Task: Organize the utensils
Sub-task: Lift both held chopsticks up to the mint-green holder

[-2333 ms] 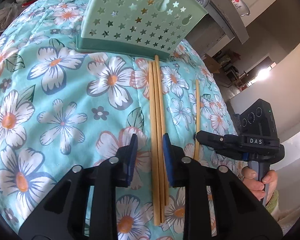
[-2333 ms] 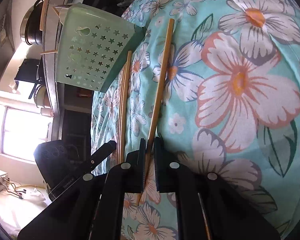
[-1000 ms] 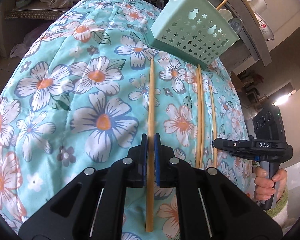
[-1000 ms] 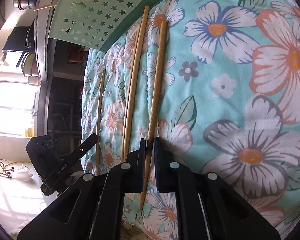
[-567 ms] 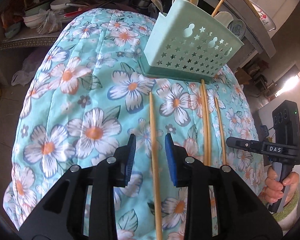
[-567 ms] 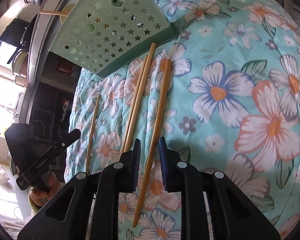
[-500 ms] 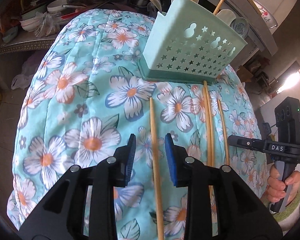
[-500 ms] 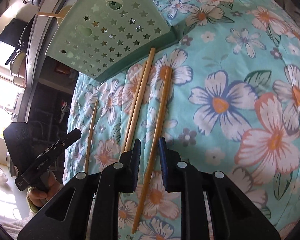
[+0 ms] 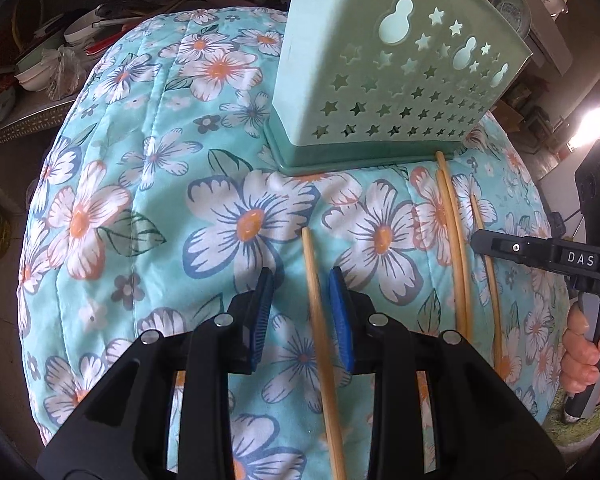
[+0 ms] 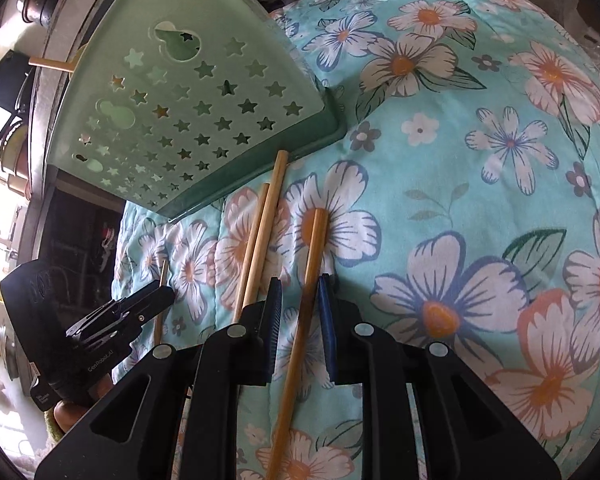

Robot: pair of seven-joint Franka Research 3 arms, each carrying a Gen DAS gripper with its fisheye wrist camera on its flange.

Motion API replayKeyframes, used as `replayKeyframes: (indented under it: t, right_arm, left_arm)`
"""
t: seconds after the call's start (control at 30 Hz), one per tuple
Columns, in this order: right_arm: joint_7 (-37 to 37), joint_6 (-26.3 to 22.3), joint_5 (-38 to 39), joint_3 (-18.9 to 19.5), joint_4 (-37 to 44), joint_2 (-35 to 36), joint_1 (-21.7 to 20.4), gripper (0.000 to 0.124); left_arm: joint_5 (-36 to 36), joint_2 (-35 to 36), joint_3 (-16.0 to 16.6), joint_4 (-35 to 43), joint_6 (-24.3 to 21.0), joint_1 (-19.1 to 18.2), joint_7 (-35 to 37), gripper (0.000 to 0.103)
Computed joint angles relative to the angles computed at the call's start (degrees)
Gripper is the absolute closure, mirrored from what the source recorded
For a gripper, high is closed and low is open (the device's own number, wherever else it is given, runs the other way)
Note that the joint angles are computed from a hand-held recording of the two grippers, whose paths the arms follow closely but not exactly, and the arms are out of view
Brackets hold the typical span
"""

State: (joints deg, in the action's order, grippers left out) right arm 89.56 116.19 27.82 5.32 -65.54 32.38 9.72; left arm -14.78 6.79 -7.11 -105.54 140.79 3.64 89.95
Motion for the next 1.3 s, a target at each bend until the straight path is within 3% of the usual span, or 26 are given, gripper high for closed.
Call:
replayKeyframes:
  t: [0.23,0.37,0.57,0.93,1.13,1.3]
  right_arm:
    - [0.95,1.88,1.63,0.29,0.3,0.91,-0.91,0.115]
    - [-0.47,3.94,3.89,0.75,-2.85,-1.62,-1.95,0.116]
    - [-5.13,7.98,8.89,1.23,-8.7,-7.5,-3.41,0.117]
    - [-16.22,15.82,15.72,0.11,-15.98,-18.36,-3.5,0.117]
    - [-19.78,19.34,18.64,-0.79,-18.48,-21.85,-2.94,0.117]
    - [-20.87,19.54,20.59,-1.48,-19.69,-22.96,-3.04,0.117]
  left_arm:
    - [3.86,2.76,0.08,3.02,0.69,-0.18,-4.19,0.095]
    - [0.94,2.95,-0.33,3.74,0.24,1.14,-3.53,0.096]
    - [-3.93,-2.52,-0.1,-0.27,2.7,1.72,0.04,0.098]
    - [-15.45,-13.48,3.72,-2.43,8.01,-2.39,10.43,0.098]
    - [-19.39,-13.92,5.54,2.52,11.13,-5.15,15.56,0.098]
    - [-22.68,-11.05,5.44,9.45,12.22,-5.32,18.09,0.098]
